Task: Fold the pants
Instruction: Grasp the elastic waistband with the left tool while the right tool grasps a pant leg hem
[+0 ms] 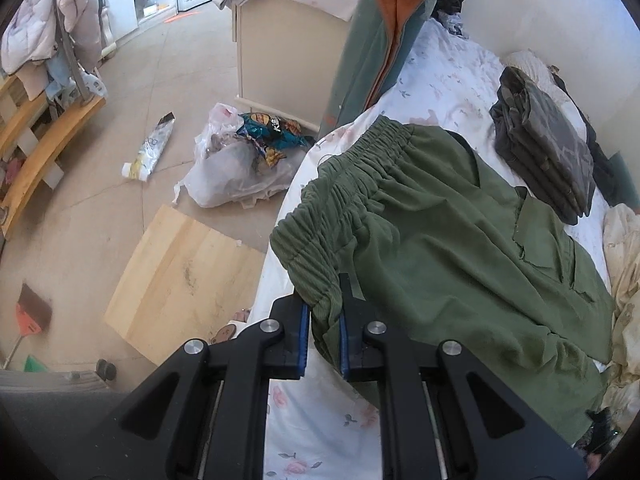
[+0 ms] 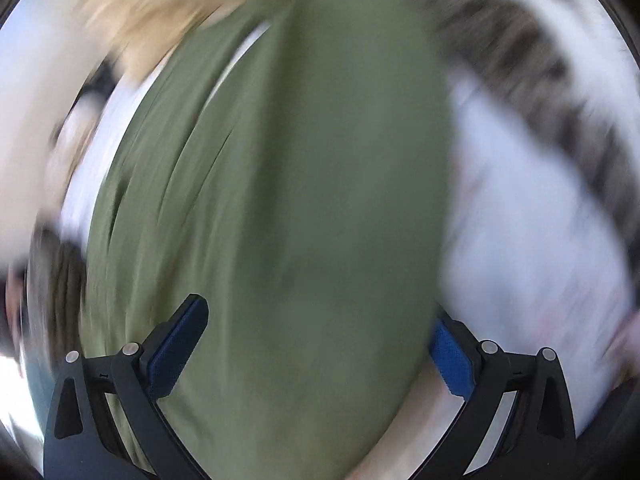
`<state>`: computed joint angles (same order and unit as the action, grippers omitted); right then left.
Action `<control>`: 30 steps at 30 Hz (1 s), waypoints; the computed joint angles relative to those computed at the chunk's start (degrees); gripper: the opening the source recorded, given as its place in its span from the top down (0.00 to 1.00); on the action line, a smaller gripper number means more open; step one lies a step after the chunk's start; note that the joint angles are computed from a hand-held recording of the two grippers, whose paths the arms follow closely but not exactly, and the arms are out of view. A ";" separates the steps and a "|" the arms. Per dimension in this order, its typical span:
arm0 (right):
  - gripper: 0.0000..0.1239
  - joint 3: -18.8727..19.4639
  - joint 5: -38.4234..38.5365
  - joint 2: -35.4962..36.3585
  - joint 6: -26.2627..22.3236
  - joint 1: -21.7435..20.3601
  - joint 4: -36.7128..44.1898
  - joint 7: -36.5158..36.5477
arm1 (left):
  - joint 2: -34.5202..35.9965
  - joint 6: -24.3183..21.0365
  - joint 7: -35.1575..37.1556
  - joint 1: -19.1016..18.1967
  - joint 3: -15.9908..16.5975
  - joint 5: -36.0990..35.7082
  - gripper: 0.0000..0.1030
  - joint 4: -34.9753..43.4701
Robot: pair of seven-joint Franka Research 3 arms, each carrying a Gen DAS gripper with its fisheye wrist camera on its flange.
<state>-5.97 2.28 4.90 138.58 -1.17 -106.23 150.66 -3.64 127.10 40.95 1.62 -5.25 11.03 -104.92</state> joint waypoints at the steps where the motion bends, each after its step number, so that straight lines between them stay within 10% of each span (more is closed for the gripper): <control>1: 0.17 -1.08 -0.70 1.03 -0.25 -0.88 1.60 1.43 | 0.22 -0.26 -0.14 0.00 -0.06 0.29 0.91 0.28; 12: 0.33 -4.32 1.30 6.43 0.94 -4.85 8.29 -2.02 | 1.90 -3.18 -1.73 -0.27 -0.39 3.37 0.91 1.63; 20: 0.98 -4.70 -3.19 6.81 0.17 -4.29 10.11 -1.29 | 1.61 -3.04 -2.61 -0.51 -0.51 4.99 0.91 1.18; 30: 1.00 -4.58 -18.35 -0.33 9.17 -3.61 6.31 6.30 | -0.80 -1.48 -1.18 -0.09 0.08 2.59 0.91 -0.52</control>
